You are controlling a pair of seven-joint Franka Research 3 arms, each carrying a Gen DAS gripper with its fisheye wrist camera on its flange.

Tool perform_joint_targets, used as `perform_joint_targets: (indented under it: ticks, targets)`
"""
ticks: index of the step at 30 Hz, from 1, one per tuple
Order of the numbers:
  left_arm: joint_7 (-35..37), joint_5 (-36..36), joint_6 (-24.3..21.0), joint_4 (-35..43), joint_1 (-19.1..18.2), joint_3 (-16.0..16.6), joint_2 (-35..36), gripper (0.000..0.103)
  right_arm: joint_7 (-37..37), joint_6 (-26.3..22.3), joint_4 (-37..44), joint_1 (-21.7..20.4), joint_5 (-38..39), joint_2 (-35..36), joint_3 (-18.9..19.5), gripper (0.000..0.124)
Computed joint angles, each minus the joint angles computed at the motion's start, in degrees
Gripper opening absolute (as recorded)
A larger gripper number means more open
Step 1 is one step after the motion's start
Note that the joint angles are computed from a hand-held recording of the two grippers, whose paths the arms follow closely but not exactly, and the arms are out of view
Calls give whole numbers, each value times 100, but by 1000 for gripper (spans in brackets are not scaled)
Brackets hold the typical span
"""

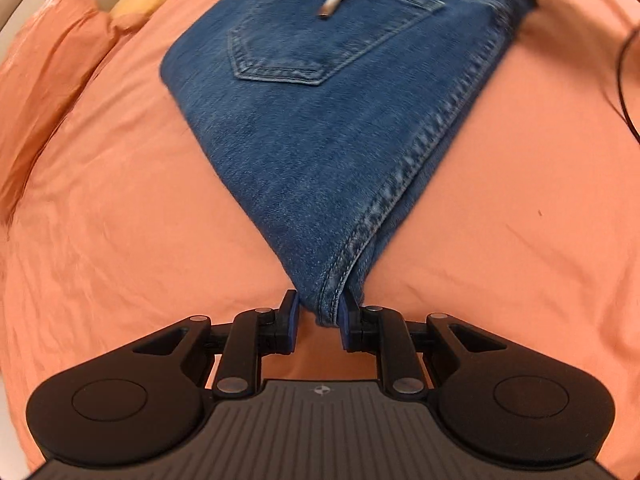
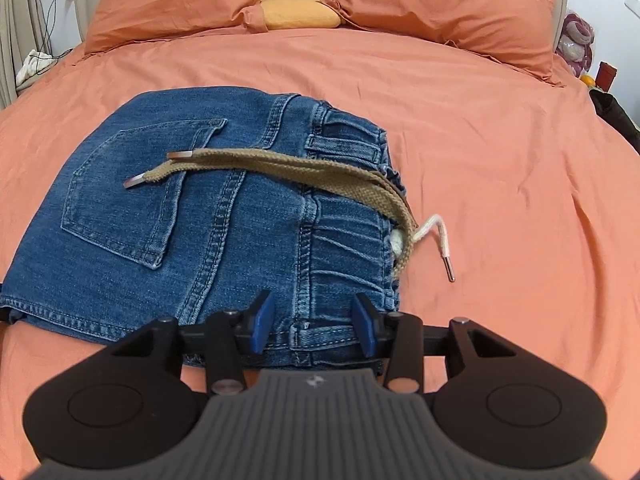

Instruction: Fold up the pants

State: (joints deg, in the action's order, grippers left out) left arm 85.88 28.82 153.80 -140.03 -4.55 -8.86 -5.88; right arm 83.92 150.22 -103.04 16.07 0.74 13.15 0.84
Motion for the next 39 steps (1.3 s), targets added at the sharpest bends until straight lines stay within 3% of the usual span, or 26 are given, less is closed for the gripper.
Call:
perform_joint_targets:
  ticks: [3, 5, 6, 10, 13, 16, 21, 29, 31, 32, 35, 39]
  targets:
    - [476, -447, -344, 26, -89, 39, -112, 12, 65, -68, 44, 35, -101, 8, -24, 39]
    - [154, -141, -441, -109, -12, -35, -275, 7, 164, -102, 54, 66, -190, -12, -46, 39]
    - [-14, 70, -255, -355, 48, -29, -495, 8, 214, -91, 41, 83, -253, -35, -56, 39]
    - [404, -755, 603, -1137, -210, 263, -1318, 18, -74, 174, -279, 59, -214, -321, 57, 39]
    - [79, -415, 1087, -1362, -6, -70, -1525, 18, -753, 253, -586, -27, 389, -618, 266, 39]
    - [-190, 21, 1334, -1193, 202, -346, -1190, 18, -1748, 198, -923, -31, 1173, -928, 453, 29]
    - [-2049, 2018, 1517, -863, 1176, -1136, -656, 20, -3478, 433, -1614, 247, 2203, -1351, 615, 25]
    - [-3224, 3443, 1670, -539, 1105, -867, -232, 19, -5129, 929, -1705, 654, 3181, -1116, 775, 24]
    - [-3547, 3819, 1731, -493, 1063, -761, -181, 8, -5473, 899, -1589, 693, 3313, -999, 814, 24]
    - [-3496, 3784, 1878, -533, 1013, -633, -194, 3, -5604, 902, -1533, 710, 3329, -941, 835, 24]
    - [-3319, 3709, 2201, -653, 860, -294, -280, 1, -6060, 865, -1375, 731, 3451, -798, 911, 23]
    - [-2278, 2949, 2449, -857, 635, 24, -420, 0, -6255, 856, -1161, 797, 3141, -547, 938, 20]
